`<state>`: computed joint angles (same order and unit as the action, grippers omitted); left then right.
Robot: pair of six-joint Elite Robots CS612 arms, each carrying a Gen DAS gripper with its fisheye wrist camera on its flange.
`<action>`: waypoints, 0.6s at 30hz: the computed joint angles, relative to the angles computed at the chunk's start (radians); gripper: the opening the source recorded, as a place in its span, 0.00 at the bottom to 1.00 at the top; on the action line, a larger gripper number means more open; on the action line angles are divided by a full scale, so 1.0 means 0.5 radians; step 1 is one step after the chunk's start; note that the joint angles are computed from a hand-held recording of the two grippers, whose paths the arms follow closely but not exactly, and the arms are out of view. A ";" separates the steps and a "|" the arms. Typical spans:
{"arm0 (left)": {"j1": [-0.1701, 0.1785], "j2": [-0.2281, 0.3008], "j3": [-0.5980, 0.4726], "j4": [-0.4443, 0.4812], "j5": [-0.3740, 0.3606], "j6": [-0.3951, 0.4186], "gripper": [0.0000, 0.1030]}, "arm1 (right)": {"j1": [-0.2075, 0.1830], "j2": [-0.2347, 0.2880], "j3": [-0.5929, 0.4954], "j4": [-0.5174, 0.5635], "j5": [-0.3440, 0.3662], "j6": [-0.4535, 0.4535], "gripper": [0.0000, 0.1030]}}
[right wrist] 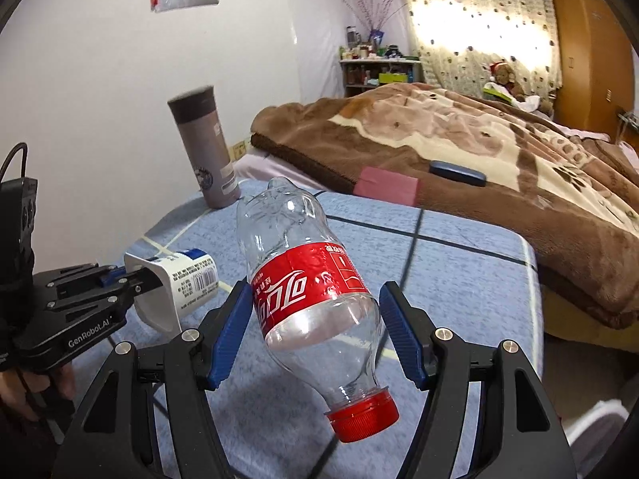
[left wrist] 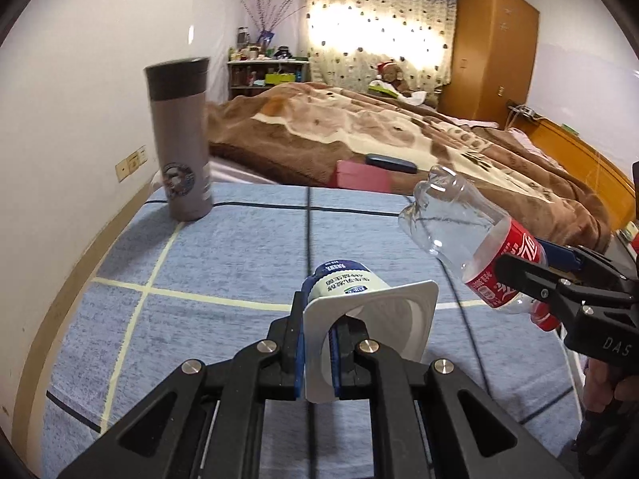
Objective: Collect trash
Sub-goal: 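Carry the yogurt cup and bottle over the white bin with both tools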
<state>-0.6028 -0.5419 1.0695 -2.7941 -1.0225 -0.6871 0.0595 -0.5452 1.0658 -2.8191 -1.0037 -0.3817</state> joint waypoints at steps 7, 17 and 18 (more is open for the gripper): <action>-0.062 0.024 -0.069 -0.076 -0.031 0.127 0.10 | -0.061 -0.087 0.167 -0.194 -0.024 0.130 0.65; -0.143 0.186 -0.416 -0.066 -0.221 0.403 0.10 | -0.182 -0.212 0.413 -0.477 -0.191 0.325 0.65; -0.153 0.209 -0.465 -0.054 -0.247 0.432 0.10 | -0.197 -0.226 0.442 -0.507 -0.230 0.343 0.65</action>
<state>-0.6793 -0.4374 0.8369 -2.8209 -1.1461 -0.4711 -0.0391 -0.6580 1.2868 -3.0725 -1.1188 -0.2104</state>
